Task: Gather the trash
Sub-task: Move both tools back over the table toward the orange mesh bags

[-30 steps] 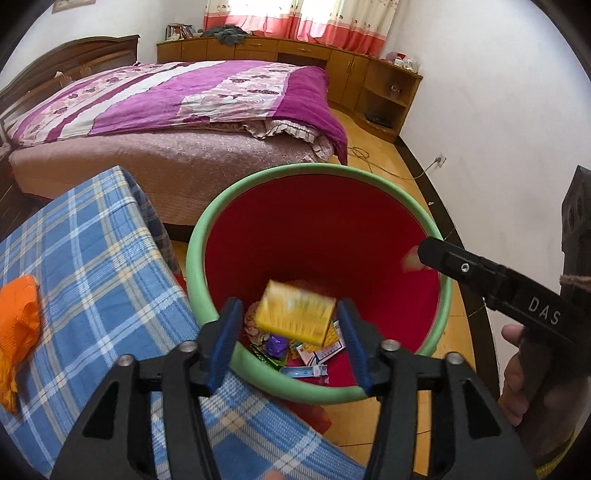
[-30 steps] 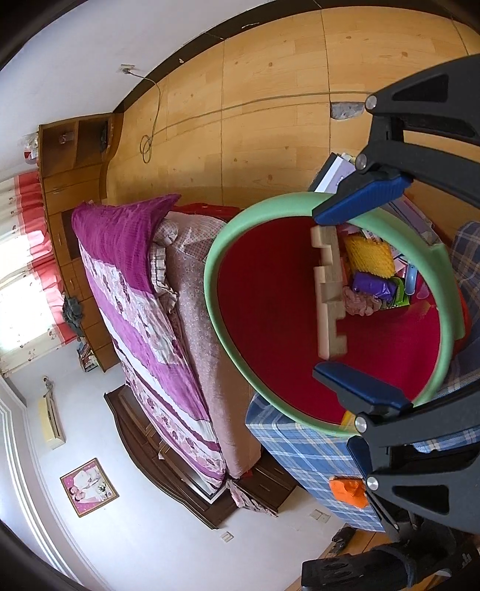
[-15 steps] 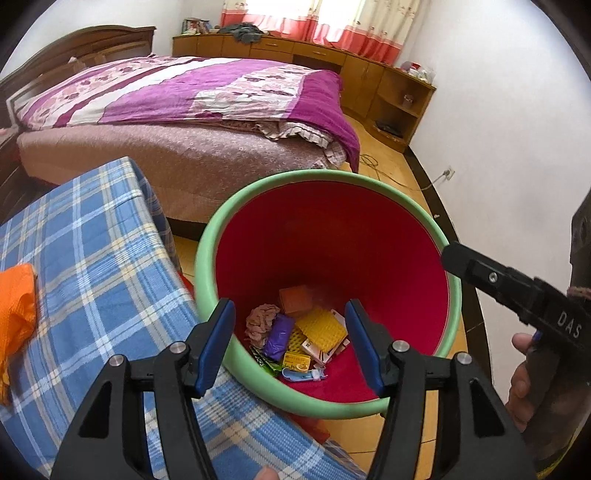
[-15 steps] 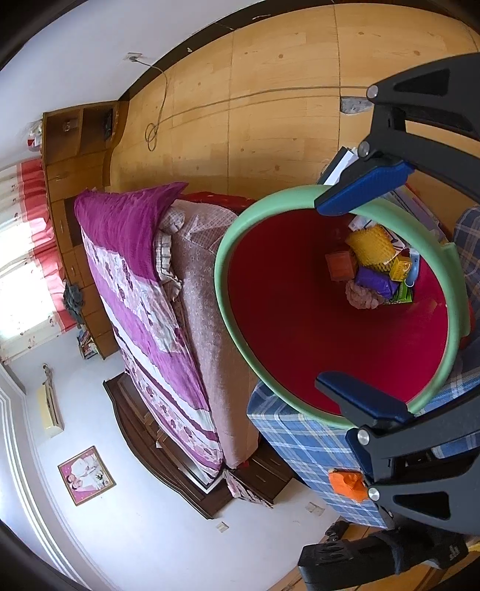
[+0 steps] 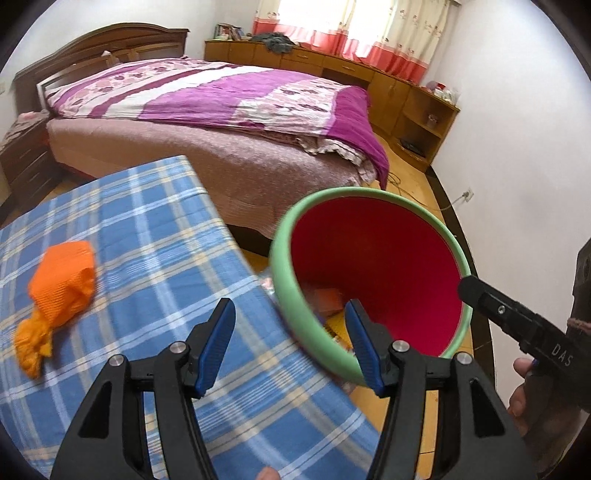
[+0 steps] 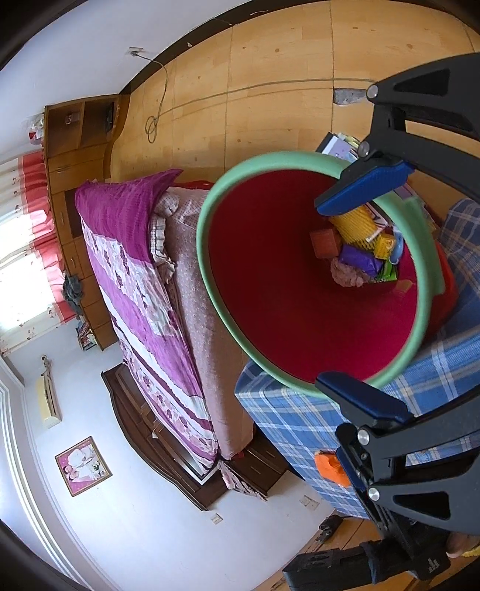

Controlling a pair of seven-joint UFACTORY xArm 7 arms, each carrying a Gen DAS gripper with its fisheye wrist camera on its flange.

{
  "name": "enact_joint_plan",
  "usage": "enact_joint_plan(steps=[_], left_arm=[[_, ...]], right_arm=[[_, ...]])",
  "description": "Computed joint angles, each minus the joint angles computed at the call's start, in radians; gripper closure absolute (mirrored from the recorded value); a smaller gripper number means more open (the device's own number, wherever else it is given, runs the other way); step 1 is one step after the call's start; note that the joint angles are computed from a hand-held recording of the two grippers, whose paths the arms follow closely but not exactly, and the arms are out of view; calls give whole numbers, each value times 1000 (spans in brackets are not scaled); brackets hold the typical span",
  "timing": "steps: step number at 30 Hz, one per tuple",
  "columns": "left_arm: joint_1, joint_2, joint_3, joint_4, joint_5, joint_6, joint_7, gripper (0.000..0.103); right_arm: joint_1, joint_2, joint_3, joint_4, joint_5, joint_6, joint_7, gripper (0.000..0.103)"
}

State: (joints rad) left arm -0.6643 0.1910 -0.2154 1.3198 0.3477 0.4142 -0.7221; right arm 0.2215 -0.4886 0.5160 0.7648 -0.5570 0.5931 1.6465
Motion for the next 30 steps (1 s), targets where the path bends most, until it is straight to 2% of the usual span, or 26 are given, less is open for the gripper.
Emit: enact_joint_plan(steps=[8,15,21,30], left_arm=[[44,-121,1,-127,54,-17,-88,41],[125,-229,-25,-242,66,-35,-132,41],[196,-305,-37,-339,18,-48,-119,41],[312,-379,-49,-435,35,-27,-154,41]], right_arm=[[21,47,33,60,-19,44,34,15],[58,128,54,138,-88,88,97,15],[122,220,36,210,-151,128,137,15],[232,355,-24,315,-211,158,156,15]])
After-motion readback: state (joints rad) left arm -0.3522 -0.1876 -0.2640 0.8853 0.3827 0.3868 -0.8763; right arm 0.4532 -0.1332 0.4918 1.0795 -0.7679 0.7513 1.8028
